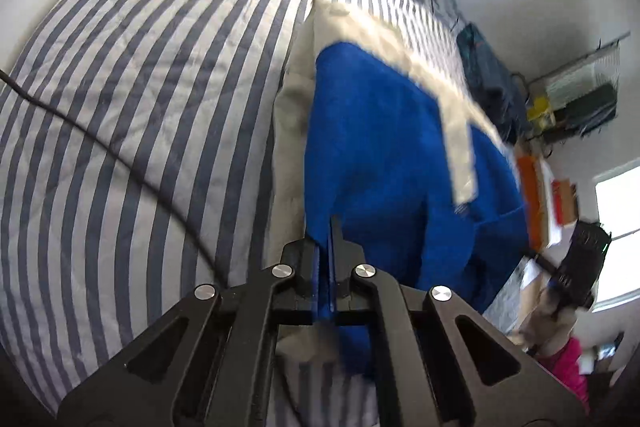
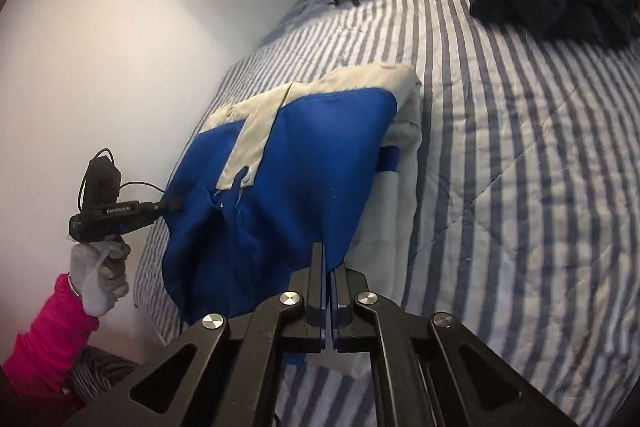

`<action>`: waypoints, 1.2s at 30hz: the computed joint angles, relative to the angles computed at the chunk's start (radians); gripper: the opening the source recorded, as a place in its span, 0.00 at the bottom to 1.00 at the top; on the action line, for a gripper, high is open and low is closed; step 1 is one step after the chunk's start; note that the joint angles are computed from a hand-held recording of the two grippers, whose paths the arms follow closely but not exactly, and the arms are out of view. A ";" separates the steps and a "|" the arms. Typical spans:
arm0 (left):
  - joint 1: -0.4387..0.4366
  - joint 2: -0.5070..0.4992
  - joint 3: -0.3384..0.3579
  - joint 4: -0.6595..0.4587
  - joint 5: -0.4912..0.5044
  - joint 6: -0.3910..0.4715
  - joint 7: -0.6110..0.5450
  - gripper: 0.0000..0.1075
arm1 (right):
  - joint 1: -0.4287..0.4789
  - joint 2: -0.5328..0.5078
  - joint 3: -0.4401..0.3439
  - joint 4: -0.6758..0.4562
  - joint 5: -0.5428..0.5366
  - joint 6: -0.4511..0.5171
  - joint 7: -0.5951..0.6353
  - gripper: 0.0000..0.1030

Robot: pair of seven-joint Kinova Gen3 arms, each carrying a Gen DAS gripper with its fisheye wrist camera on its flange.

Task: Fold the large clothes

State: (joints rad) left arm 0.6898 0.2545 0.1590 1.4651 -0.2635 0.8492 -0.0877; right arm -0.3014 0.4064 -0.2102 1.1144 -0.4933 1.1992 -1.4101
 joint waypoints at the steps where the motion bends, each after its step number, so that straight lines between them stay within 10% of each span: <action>1: 0.000 0.023 0.010 -0.014 0.009 0.027 -0.023 0.00 | -0.014 -0.007 0.015 0.009 0.024 -0.002 0.007 0.00; 7: 0.018 0.043 0.004 -0.039 0.012 0.079 -0.082 0.01 | -0.098 0.030 0.035 0.004 0.163 0.020 -0.032 0.03; 11: 0.014 0.001 0.009 -0.063 -0.003 0.142 -0.146 0.10 | -0.065 0.031 0.004 -0.090 0.143 0.110 0.037 0.34; 15: 0.053 -0.027 0.005 -0.130 -0.130 0.256 -0.113 0.17 | -0.023 0.008 -0.024 -0.145 0.131 0.113 0.085 0.34; 22: 0.087 0.084 -0.039 -0.310 -0.317 0.312 -0.080 0.18 | -0.115 0.015 0.066 -0.158 0.119 -0.153 0.037 0.27; 36: -0.016 0.329 -0.134 -0.489 -0.145 0.292 -0.360 0.18 | -0.253 0.295 0.060 -0.449 0.309 -0.067 -0.092 0.20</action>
